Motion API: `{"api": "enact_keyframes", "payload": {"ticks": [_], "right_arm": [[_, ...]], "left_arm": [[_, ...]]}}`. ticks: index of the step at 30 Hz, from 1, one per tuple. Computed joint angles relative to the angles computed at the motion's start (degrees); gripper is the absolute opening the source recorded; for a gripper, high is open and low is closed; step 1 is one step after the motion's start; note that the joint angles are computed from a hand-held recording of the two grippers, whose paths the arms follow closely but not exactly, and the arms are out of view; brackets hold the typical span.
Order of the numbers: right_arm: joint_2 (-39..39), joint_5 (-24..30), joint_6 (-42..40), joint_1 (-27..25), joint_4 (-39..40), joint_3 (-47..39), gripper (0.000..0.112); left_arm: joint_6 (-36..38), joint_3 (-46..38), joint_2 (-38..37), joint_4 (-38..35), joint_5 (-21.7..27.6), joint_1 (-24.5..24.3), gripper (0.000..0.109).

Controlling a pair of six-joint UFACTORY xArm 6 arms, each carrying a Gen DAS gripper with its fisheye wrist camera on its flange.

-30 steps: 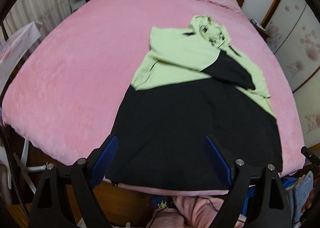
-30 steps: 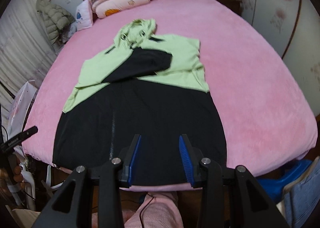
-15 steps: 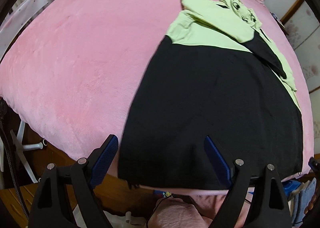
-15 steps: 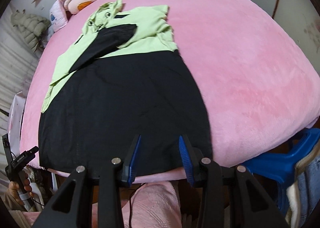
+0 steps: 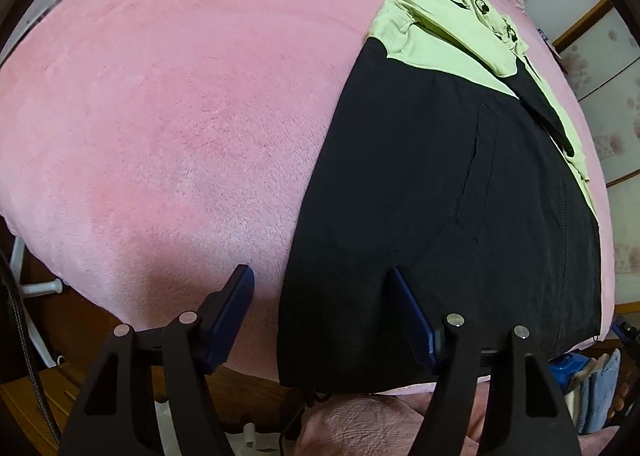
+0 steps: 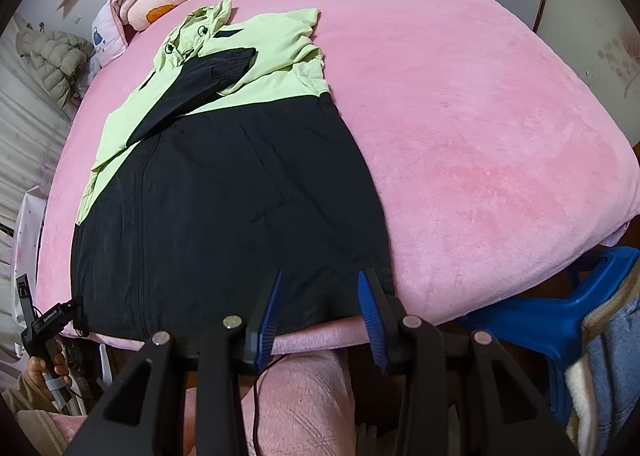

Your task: Fold large clothes

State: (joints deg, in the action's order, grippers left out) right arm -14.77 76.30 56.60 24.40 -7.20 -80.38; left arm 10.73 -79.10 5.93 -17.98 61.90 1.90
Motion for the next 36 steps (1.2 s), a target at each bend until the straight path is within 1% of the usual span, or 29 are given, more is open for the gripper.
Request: {"api": "enact_keyframes", "payload": {"ticks": [4,5,6,7,8,9,10,11,15,21,26,29,34,35,36], "right_arm": [[0.9,1.0,-0.6,0.5,0.0,-1.3,0.038],[1.1,1.2,-0.7,0.6,0.1,-1.6,0.039],[1.3,1.3,-0.7,0.8,0.1,-1.8,0.039],[1.7,1.8,-0.8,0.9,0.2,-2.4,0.039],[1.8,1.9,-0.9,1.1,0.2,-2.6,0.038],[1.9,1.9,-1.0,1.2,0.3,-2.8,0.038],[2.2,2.2,-1.2,1.3,0.3,-3.2,0.038],[2.4,2.3,-1.4,1.3,0.3,-3.4,0.038],[2.0,1.9,-1.0,0.7,0.6,-2.3,0.039],[-1.1,0.3,2.2,-1.0,1.2,3.9,0.039],[-3.9,-2.1,4.3,-2.8,0.7,9.4,0.039],[-6.4,-7.4,3.6,-4.9,4.2,14.5,0.039],[-7.6,-14.0,2.3,-7.0,10.3,19.9,0.041],[-7.4,-14.0,2.4,-6.9,10.7,19.9,0.041],[-7.1,-14.5,1.8,-7.2,12.2,19.9,0.038]], "left_arm": [[0.8,0.7,0.5,-0.8,-0.1,-0.1,0.069],[0.8,1.0,0.5,-0.4,0.0,-0.4,0.063],[0.9,1.1,0.4,-0.2,0.1,-0.7,0.052],[1.1,1.1,0.3,0.3,0.2,-1.2,0.047],[0.9,1.2,-0.1,1.9,0.0,-2.1,0.034],[0.7,1.1,-0.4,3.4,0.1,-2.8,0.018],[0.2,0.8,-0.4,4.8,0.2,-3.4,0.012],[-0.5,0.0,-0.3,6.2,1.0,-3.9,0.010],[-1.9,-3.4,0.5,8.0,4.3,-4.3,0.007],[-1.1,-5.2,-0.2,10.1,5.9,-5.2,0.007],[-2.5,-7.6,0.7,11.1,7.8,-6.1,0.007],[-3.4,-9.0,1.7,11.4,8.7,-6.5,0.007],[-3.9,-9.0,2.4,11.5,9.4,-5.5,0.007],[-4.3,-9.2,2.7,11.6,9.5,-5.5,0.007],[-4.6,-9.3,2.8,11.6,9.6,-5.5,0.007]]}}
